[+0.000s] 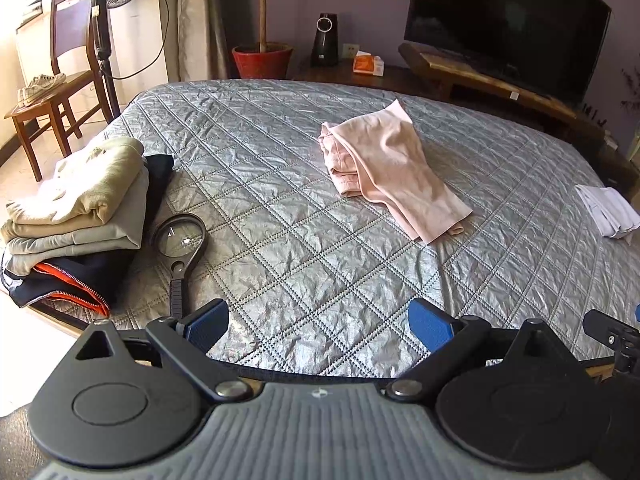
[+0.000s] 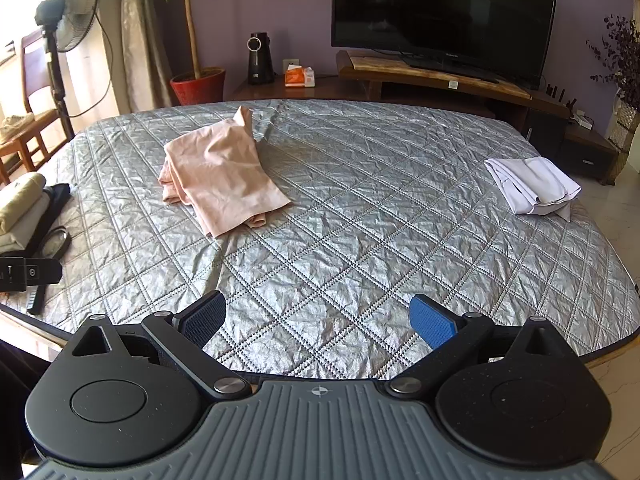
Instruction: Fold clothes
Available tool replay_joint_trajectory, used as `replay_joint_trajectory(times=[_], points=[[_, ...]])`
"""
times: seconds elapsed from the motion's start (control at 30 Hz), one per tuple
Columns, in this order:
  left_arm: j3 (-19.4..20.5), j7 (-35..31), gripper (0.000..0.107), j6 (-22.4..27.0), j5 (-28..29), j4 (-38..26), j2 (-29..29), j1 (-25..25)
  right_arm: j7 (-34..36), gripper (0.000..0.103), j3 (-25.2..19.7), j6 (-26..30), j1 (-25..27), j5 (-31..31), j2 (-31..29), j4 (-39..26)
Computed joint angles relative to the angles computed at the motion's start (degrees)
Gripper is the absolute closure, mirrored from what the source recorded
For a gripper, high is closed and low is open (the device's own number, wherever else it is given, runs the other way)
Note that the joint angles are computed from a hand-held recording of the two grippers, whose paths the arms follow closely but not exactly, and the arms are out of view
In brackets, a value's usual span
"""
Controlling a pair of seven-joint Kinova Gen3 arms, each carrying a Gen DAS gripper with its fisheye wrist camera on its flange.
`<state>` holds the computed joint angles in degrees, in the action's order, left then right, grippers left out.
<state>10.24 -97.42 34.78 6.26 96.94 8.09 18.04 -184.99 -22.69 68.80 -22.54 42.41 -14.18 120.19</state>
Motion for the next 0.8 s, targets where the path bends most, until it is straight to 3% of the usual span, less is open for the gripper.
replay_joint_trajectory(times=[0.8], points=[[-0.21, 1.03, 0.012, 0.11, -1.88, -0.08, 0.09, 0.64, 1.31, 0.003, 0.79, -0.43, 0.14, -0.9, 0.33, -0.52]])
